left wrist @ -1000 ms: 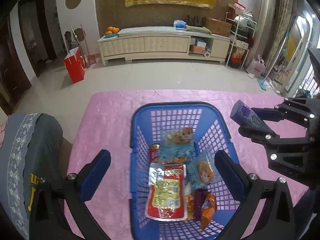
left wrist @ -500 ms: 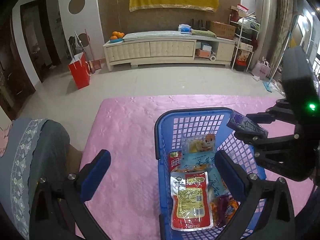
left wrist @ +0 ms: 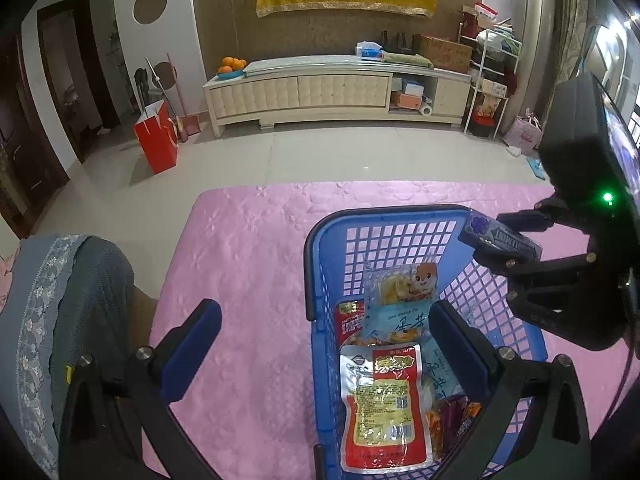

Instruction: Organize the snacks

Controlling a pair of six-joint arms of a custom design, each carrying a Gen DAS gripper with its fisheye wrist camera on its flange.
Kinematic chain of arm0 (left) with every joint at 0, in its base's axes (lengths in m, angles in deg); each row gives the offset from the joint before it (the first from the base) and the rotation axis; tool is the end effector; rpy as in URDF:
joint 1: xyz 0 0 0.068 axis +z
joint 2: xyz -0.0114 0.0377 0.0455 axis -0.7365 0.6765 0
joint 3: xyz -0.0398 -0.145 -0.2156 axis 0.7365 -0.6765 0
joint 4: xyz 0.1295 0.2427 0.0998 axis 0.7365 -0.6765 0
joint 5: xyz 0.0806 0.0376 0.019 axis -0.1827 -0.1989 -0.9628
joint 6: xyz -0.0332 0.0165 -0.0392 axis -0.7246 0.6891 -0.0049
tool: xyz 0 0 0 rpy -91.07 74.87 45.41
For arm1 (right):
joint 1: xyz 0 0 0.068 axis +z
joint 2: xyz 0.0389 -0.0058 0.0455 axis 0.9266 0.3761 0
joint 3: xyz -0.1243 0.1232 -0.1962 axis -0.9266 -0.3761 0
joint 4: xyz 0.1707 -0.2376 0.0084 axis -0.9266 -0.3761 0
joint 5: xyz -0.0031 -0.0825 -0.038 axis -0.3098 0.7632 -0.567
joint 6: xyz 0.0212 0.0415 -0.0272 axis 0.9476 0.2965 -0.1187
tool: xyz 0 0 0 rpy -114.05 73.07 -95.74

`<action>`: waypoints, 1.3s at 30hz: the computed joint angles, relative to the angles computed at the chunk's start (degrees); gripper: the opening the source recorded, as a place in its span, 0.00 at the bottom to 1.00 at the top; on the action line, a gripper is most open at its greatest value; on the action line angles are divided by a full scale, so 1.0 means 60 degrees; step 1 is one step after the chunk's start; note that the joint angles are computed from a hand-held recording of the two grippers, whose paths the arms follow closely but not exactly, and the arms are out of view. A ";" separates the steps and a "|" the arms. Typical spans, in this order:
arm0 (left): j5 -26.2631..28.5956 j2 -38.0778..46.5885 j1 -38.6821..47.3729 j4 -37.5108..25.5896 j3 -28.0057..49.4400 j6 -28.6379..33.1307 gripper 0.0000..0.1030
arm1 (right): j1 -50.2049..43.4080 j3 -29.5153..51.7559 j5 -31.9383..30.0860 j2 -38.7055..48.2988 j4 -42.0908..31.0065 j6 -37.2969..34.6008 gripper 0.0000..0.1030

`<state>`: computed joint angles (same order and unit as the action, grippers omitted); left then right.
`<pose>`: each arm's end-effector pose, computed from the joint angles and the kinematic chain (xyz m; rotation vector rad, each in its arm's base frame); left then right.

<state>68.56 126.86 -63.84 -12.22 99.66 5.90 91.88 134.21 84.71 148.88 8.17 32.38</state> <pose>0.2642 -0.0649 0.2287 -0.3194 2.4316 0.1410 0.3526 0.1547 0.2040 -1.3604 2.2840 -0.1518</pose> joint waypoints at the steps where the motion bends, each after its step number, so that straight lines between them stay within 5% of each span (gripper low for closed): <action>1: -0.0033 -0.0001 -0.0023 0.0025 -0.0021 0.0024 1.00 | -0.0006 -0.0049 -0.0050 -0.0018 0.0059 0.0001 0.41; 5: -0.0205 0.0104 -0.0147 0.0007 -0.0073 -0.0064 1.00 | -0.0025 -0.0220 0.0018 -0.0176 0.0342 0.0099 0.79; 7: -0.0169 0.0122 -0.0166 0.0003 -0.0093 -0.0121 1.00 | -0.0046 -0.0337 -0.0007 -0.0320 0.0475 0.0113 0.84; 27: -0.1568 -0.1162 -0.2494 -0.1755 0.0252 -0.2098 1.00 | -0.1276 -0.1659 -0.1373 -0.3400 -0.0782 -0.0313 0.84; 34: -0.2876 -0.1463 -0.4463 -0.3007 0.0854 -0.3698 1.00 | -0.2421 -0.2025 -0.2683 -0.5056 -0.1726 -0.0698 0.85; 39: -0.4476 -0.0818 -0.6263 -0.4572 0.1747 -0.5514 1.00 | -0.3726 -0.2223 -0.4209 -0.6113 -0.2512 -0.1042 0.96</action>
